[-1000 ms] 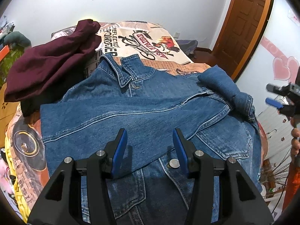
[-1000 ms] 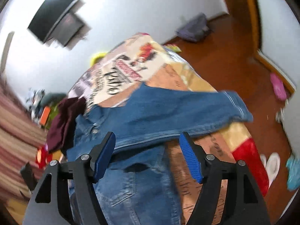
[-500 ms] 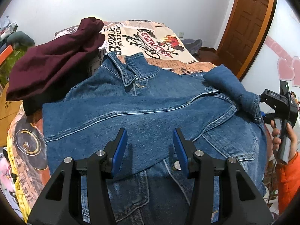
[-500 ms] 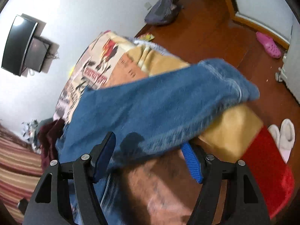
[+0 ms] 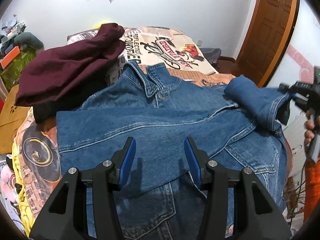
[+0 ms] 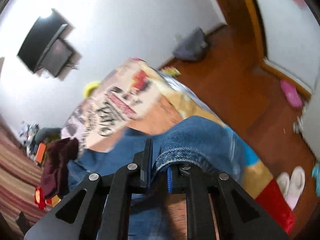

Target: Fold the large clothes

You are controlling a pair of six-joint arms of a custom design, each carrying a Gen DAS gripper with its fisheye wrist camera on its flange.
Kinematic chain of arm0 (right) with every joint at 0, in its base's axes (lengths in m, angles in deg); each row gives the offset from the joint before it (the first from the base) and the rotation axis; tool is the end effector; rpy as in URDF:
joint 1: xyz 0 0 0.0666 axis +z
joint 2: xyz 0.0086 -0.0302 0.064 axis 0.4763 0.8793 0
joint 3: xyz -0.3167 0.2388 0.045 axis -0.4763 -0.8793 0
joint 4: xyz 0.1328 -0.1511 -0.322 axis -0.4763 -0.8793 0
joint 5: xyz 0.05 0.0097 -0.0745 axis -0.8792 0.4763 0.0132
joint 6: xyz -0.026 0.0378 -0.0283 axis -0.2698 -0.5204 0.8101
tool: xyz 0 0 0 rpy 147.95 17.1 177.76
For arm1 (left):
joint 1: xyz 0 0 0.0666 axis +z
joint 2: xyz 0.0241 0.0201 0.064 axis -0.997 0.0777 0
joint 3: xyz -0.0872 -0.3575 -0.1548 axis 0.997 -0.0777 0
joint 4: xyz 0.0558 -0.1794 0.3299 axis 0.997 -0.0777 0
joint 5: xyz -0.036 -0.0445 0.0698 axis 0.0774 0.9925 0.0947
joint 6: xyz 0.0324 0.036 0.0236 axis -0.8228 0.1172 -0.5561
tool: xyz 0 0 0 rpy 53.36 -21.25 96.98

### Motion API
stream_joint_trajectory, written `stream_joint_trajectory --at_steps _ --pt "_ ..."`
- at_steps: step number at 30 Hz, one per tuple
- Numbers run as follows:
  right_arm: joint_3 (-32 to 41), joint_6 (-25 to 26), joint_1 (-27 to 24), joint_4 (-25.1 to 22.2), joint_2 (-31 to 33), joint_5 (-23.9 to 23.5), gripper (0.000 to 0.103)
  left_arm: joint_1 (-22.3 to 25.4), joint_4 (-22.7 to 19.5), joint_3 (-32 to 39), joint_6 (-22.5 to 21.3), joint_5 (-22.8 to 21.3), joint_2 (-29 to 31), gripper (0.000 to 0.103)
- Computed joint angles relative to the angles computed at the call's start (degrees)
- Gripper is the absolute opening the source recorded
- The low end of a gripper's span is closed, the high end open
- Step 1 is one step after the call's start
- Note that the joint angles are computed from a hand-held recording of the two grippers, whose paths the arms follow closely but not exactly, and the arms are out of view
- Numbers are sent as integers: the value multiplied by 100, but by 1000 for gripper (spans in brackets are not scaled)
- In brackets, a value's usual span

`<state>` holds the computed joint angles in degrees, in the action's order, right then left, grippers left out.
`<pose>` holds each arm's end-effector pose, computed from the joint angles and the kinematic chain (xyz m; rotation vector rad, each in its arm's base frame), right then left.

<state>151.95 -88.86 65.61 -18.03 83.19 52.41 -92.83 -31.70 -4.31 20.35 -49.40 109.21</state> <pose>0.3820 0.2762 0.5150 0.5564 2.2282 0.5595 0.4337 -0.0601 0.4693 0.1848 2.4357 -0.2060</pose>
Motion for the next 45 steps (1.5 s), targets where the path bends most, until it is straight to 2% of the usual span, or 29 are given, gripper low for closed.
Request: stream_joint_trajectory --at_steps 3,5,8,11,14,17,22,24,26,28,30,32,34,36,38,45 --pt "658 547 220 -68 229 172 10 59 44 -6 37 62 -73 49" --pt "1076 845 369 -9 415 117 10 97 80 -19 46 72 -130 49" --pt "1693 1272 630 23 765 -30 10 141 217 -106 -5 -172 -275 49" --pt "2239 1595 858 86 1206 -494 10 220 330 -209 -77 -396 -432 51" --pt "2843 1823 1060 -135 1768 -1004 10 381 371 -288 -123 -396 -559 55" --pt "3485 1997 1250 -647 2434 -1485 10 547 370 -353 -117 -387 -647 56" --pt "4067 2204 1448 -1520 3232 -2252 10 875 294 -514 -23 -371 -798 56" --pt "4196 2427 1549 -1870 3411 -2307 10 1023 252 -599 -4 -402 -839 56" --pt "4636 2727 1627 -2414 3724 -2395 12 1142 157 -629 41 -355 -826 56" --pt "4852 2976 1722 -2799 3870 -2243 14 1240 77 -651 95 -259 -804 56" --pt "4898 3089 1779 -3000 3854 -2048 14 1313 9 -647 145 -126 -784 56" --pt "4702 3051 1774 -2937 3684 -2102 32 1296 0 -644 166 -90 -789 56" --pt "4343 2913 1725 -2716 3410 -2330 46 1229 6 -611 137 -123 -779 56" --pt "4029 2763 1699 -2435 3164 -2365 47 1113 15 -553 86 -120 -755 56" --pt "3877 2658 1665 -2401 2993 -2252 47 984 11 -497 33 -95 -727 56" --pt "2946 2446 1548 -2061 2092 -961 48 332 65 -332 -228 -258 -581 56"
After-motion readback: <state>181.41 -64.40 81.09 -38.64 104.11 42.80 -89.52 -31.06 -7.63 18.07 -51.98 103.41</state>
